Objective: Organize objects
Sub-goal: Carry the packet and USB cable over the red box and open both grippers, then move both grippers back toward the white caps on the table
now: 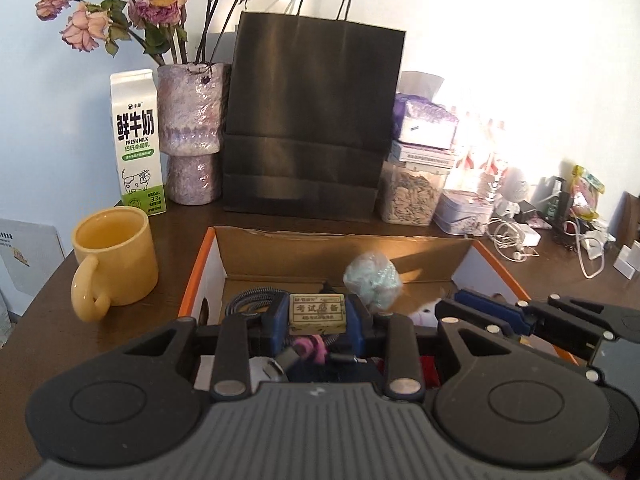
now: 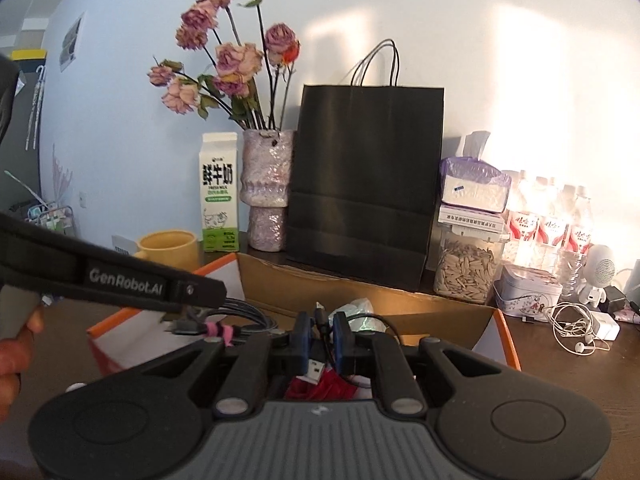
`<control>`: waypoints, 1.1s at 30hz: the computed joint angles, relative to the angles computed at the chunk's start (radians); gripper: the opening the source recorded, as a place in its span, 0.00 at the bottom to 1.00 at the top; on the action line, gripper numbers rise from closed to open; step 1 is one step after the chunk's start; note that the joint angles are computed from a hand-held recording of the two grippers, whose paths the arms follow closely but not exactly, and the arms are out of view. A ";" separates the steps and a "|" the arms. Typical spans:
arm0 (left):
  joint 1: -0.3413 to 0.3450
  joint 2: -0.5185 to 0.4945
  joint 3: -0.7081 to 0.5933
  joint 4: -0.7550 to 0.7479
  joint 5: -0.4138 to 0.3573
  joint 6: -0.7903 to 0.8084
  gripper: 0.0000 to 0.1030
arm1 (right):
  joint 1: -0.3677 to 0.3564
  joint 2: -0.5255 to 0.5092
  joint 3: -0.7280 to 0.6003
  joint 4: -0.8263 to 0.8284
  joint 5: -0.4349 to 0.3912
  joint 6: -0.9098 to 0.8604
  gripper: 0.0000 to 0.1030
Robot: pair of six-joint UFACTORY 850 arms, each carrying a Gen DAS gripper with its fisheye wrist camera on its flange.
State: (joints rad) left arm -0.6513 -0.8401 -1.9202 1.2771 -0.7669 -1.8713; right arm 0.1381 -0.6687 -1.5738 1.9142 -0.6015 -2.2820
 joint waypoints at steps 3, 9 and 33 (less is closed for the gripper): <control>0.014 -0.020 -0.026 -0.025 -0.005 0.018 0.40 | 0.003 -0.031 -0.041 -0.037 0.019 0.049 0.12; 0.008 -0.044 -0.051 0.001 -0.100 -0.001 1.00 | 0.001 -0.059 -0.079 -0.102 0.054 0.127 0.94; -0.045 0.073 0.118 0.004 -0.130 -0.070 1.00 | -0.035 0.092 0.129 0.002 0.010 -0.017 1.00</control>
